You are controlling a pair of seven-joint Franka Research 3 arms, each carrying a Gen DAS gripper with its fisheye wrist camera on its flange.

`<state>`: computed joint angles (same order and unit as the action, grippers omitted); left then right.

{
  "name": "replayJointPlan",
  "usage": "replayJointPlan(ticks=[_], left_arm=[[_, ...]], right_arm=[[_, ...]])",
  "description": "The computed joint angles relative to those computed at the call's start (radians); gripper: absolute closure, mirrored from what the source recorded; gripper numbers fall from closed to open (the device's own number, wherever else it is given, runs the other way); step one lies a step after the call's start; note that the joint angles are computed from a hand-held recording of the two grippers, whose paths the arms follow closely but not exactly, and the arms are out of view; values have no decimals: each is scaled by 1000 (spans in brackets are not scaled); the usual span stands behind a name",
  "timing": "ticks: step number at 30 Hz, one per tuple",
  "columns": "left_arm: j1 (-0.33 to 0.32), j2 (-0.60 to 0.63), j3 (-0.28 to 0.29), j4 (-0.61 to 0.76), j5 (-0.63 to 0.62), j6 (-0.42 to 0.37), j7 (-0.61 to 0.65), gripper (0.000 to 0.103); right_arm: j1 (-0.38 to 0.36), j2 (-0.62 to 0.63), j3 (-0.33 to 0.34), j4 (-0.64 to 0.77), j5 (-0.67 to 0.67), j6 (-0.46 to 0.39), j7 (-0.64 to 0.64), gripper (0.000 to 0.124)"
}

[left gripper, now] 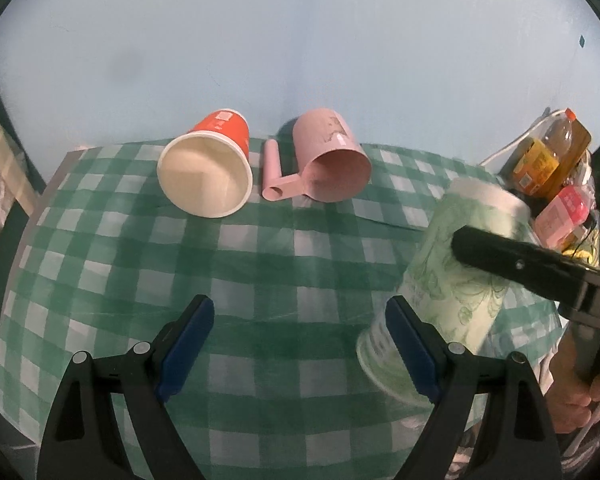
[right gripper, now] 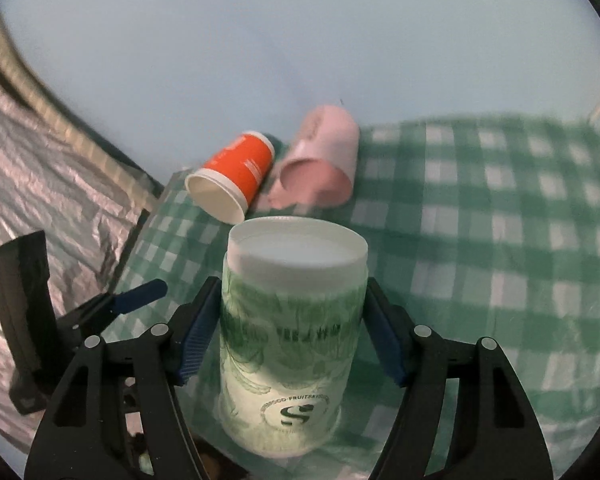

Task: Flip cup upside down
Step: 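Turn the green cup rim-down and lower it onto the tablecloth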

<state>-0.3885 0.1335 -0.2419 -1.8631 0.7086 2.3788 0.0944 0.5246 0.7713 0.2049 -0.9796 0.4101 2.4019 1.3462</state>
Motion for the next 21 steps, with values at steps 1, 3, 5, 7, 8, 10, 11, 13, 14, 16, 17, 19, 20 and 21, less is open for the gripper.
replayJointPlan(ticks=[1,3,5,7,8,10,11,13,14,16,17,19,20,21], left_arm=[[-5,-6,2,-7,22,-2,-29,14],[-14,-10,1,-8,60,-26,-76,14],[-23,-9,-2,-3,94,-58,-107,14],[-28,-8,-5,-1,113,-78,-127,14],[-30,-10,-6,-5,122,-79,-139,14],[-32,-12,-9,-8,131,-86,-153,14],[-36,-13,-11,-8,141,-100,-165,14],[-43,-13,-15,-5,159,-128,-182,14],[-46,-12,-17,-5,164,-138,-187,14],[-46,-17,-19,-13,167,-131,-197,14],[-46,-19,-20,-16,169,-128,-202,14],[-45,-21,-21,-21,169,-125,-210,14],[-46,-20,-22,-21,169,-129,-211,14],[-45,-20,-22,-21,169,-126,-211,14]], right_arm=[[6,-23,-3,-40,-5,46,-18,53],[24,-65,-17,-118,-30,149,-46,53],[55,-95,-43,-181,-79,253,-54,53],[99,-115,-90,-227,-154,345,-26,53],[128,-123,-124,-247,-202,389,0,53],[164,-145,-174,-296,-280,460,38,53],[178,-151,-193,-309,-313,478,58,53],[199,-159,-220,-326,-364,498,101,53],[200,-163,-219,-334,-380,509,109,53],[220,-168,-246,-353,-420,534,147,53],[227,-167,-256,-358,-436,547,164,53],[230,-170,-258,-374,-455,564,182,53],[245,-175,-272,-385,-469,569,201,53],[257,-174,-286,-391,-483,580,218,53]])
